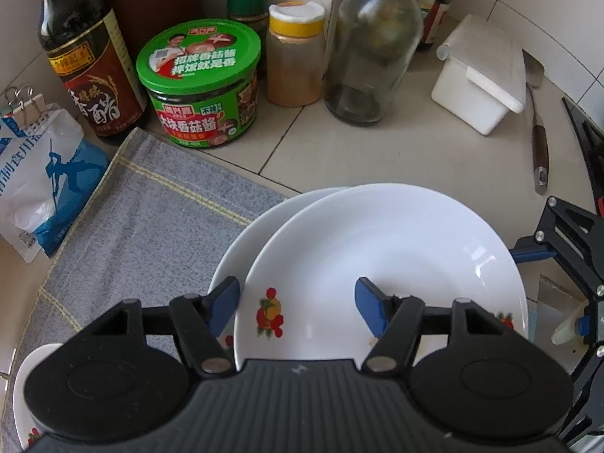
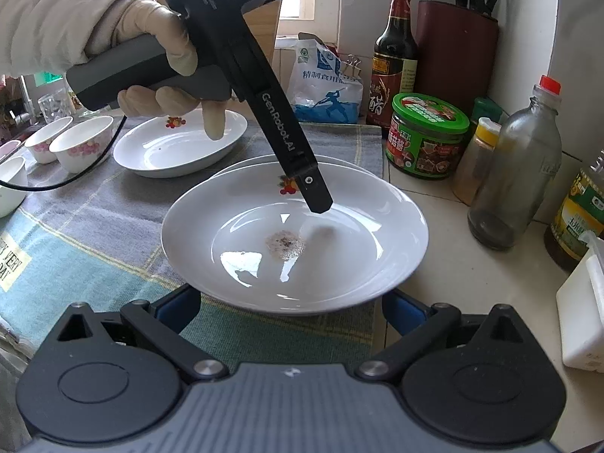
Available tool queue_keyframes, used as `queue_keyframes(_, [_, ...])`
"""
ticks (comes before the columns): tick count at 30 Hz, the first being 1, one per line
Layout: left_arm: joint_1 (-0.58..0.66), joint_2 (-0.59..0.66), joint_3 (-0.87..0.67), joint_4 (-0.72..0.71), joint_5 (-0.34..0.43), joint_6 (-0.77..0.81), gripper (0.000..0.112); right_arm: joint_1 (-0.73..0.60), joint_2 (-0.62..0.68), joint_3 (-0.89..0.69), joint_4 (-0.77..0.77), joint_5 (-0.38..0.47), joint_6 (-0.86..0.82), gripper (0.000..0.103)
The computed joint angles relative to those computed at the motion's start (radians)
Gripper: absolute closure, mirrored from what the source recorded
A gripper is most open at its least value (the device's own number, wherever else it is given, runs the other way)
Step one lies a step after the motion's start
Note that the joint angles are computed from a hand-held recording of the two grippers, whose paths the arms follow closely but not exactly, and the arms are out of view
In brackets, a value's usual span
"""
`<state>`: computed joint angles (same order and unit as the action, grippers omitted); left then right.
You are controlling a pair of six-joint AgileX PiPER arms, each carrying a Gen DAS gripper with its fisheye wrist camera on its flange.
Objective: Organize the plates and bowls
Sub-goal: 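Lower the stained plate onto the other white plate with the left tool, then open the left tool to release the stained plate, then withdraw the left tool up from the stacked plates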
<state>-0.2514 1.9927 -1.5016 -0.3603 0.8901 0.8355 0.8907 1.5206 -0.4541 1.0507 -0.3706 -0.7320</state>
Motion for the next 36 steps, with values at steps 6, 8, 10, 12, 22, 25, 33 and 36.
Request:
queue_keyframes(6, [0.002,-0.011,0.008,-0.008,-0.003,-0.001,0.044,0.002,0.008,-0.017,0.074,0.006,-0.075,0.000])
queue_keyframes(8, [0.001,-0.017,0.016,-0.009,-0.009,0.001,0.043,0.010,0.010,-0.025,0.129,0.001,-0.128,0.000])
queue_keyframes(10, [0.002,-0.019,0.020,-0.011,-0.011,-0.002,0.043,0.010,0.013,-0.039,0.187,0.006,-0.187,0.000])
queue_keyframes(12, [0.001,-0.022,0.024,-0.009,-0.017,-0.005,0.043,0.015,0.020,-0.050,0.239,0.003,-0.240,0.000])
queue_keyframes(22, [0.001,-0.041,0.067,-0.014,-0.070,-0.014,0.038,0.008,0.045,-0.127,0.561,0.012,-0.580,0.000])
queue_keyframes(25, [0.001,-0.056,0.086,-0.012,-0.095,-0.018,0.038,0.011,0.052,-0.134,0.592,0.003,-0.611,0.000])
queue_keyframes(33, [0.051,-0.209,0.272,-0.208,-0.249,0.121,0.027,0.017,-0.001,-0.106,0.602,-0.012,-0.588,0.000])
queue_keyframes(36, [0.073,-0.325,0.424,-0.381,-0.378,0.251,0.018,0.005,-0.035,-0.084,0.557,-0.001,-0.530,0.000])
